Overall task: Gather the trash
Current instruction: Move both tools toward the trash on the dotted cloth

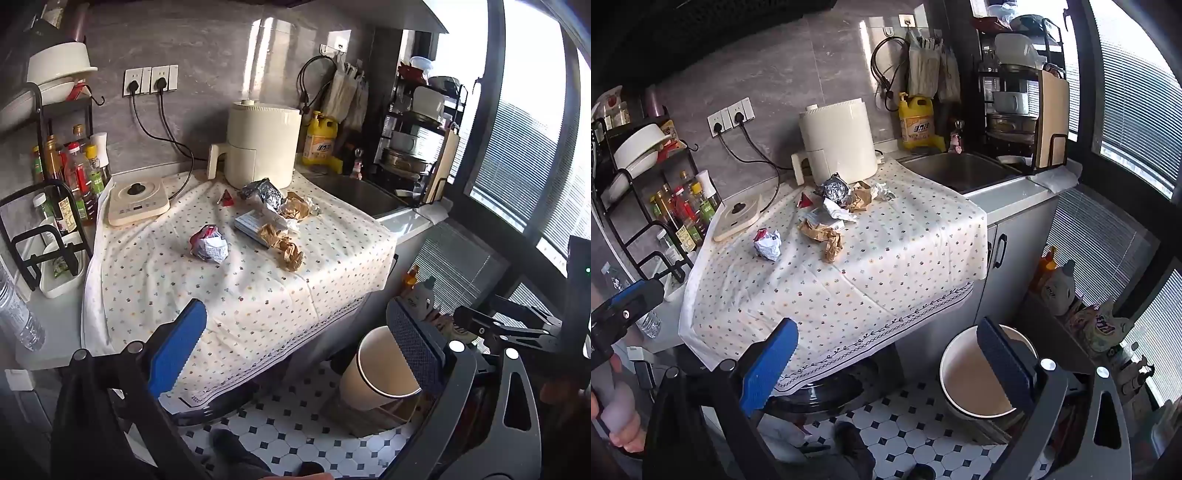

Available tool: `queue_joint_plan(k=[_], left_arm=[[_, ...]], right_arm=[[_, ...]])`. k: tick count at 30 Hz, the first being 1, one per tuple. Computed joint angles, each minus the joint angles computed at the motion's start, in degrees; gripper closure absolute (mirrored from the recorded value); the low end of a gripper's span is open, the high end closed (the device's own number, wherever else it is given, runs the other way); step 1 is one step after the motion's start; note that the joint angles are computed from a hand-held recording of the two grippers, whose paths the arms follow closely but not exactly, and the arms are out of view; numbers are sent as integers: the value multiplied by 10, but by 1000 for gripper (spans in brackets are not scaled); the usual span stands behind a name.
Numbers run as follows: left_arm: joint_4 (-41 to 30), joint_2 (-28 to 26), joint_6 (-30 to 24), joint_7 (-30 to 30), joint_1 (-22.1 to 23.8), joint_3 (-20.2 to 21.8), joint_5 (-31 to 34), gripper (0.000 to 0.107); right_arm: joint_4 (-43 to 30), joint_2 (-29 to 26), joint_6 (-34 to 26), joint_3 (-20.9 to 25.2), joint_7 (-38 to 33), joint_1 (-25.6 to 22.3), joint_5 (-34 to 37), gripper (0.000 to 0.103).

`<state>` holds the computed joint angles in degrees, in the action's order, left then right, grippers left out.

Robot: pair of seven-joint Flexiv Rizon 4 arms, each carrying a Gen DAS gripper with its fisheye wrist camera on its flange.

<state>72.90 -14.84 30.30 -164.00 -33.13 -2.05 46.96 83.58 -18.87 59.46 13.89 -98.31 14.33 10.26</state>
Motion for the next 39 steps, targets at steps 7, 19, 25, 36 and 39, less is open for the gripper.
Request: queue_joint_plan(k=[7, 19, 25, 36, 39], left_arm=[[-3, -2, 8, 8, 4, 2, 0, 10], [-50, -29, -28, 2, -20, 10, 15, 10], [-62, -37, -31, 3, -26, 15, 13, 10], [-72, -45, -32, 2, -32, 23, 11, 10], [-75, -48, -31, 2, -30, 25, 8, 10]], right_arm=[[-13, -7, -6, -1, -1, -7, 6, 8], [-24, -14, -9, -2, -12, -12, 10, 8], [-33, -20, -13, -1, -16, -15, 12, 8], [-40, -22, -15, -2, -21, -20, 18, 8], [-46, -25, -22, -3, -18, -22, 22, 8]])
